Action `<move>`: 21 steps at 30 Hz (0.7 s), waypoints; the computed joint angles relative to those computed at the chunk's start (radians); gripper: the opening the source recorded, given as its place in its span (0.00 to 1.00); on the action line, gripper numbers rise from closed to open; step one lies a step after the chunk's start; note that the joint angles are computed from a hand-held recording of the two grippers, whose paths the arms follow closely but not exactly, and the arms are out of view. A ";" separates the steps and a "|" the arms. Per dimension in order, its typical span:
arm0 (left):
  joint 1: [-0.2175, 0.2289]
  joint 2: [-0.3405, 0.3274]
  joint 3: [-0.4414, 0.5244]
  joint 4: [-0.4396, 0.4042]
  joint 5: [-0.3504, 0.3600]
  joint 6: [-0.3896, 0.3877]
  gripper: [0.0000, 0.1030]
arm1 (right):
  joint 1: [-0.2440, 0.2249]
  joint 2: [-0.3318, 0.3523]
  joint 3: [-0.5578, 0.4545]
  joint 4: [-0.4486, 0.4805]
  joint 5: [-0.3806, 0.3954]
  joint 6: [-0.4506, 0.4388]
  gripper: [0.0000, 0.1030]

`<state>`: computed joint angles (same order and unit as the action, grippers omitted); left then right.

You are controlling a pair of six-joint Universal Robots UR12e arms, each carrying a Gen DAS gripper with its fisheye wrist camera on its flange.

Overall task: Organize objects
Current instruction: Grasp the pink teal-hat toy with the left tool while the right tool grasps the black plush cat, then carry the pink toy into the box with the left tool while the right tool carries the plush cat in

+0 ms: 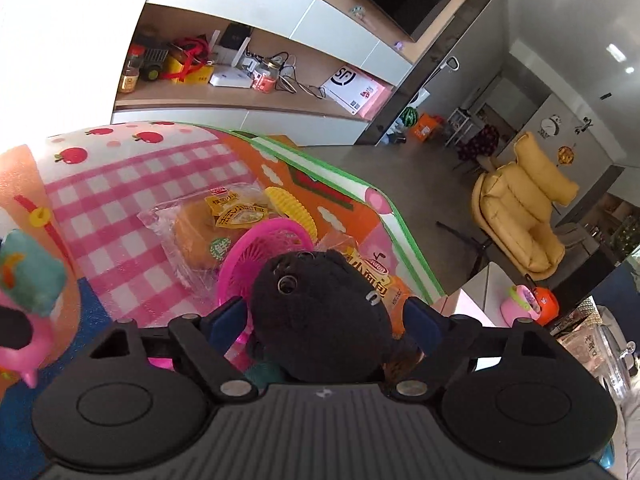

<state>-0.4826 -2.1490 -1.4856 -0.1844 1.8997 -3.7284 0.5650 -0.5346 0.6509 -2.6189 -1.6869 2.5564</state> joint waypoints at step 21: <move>-0.028 0.005 0.000 0.009 -0.014 -0.005 0.39 | -0.025 -0.383 0.692 -0.303 0.142 -0.247 0.87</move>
